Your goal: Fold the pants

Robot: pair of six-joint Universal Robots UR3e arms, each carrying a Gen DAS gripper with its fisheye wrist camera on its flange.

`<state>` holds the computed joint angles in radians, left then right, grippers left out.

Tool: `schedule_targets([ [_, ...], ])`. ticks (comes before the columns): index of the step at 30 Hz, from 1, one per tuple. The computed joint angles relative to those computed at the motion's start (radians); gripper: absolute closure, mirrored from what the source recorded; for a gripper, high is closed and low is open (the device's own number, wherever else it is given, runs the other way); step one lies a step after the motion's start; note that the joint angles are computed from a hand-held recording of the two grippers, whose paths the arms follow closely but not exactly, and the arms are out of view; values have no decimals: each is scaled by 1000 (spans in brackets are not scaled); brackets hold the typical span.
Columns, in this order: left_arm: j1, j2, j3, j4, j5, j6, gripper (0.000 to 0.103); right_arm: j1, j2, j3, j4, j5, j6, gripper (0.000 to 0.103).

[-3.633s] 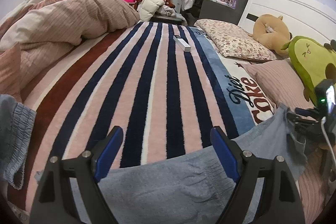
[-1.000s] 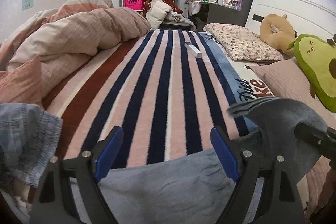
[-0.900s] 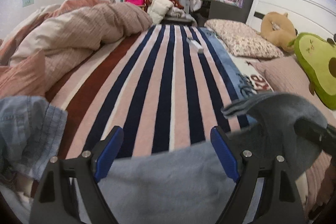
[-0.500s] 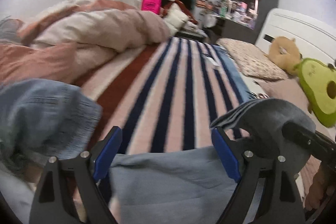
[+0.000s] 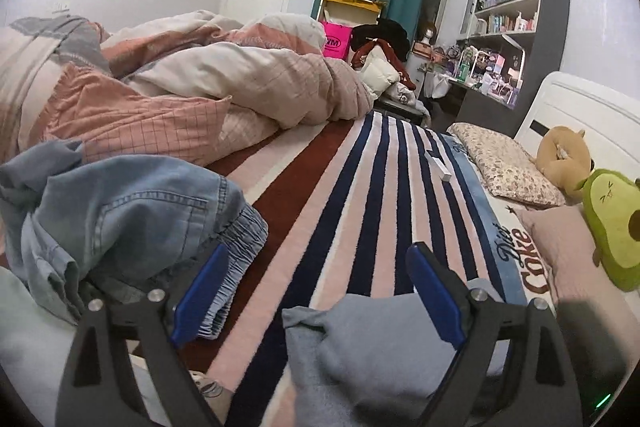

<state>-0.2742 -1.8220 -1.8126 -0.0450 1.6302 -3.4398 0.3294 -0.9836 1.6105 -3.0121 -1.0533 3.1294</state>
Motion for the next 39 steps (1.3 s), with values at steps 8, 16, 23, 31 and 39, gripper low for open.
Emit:
schedule_targets([
  [8,-35,-61,70,-43,11,-6,15,-59,-67,49,162,173,-108,55],
  [16,-92,-78,101,-136,66,-23,15,-178,-282,215,52,52,-125,55],
  [23,-104,-109,46,-177,86,-64,15,-307,-371,300,-28,-26,-92,54],
  [31,-125,-241,132,-205,68,-49,70,-339,-370,292,-9,71,-136,54],
  [39,-200,-265,161,-131,-10,125,97,-418,-372,324,-27,161,-81,54],
])
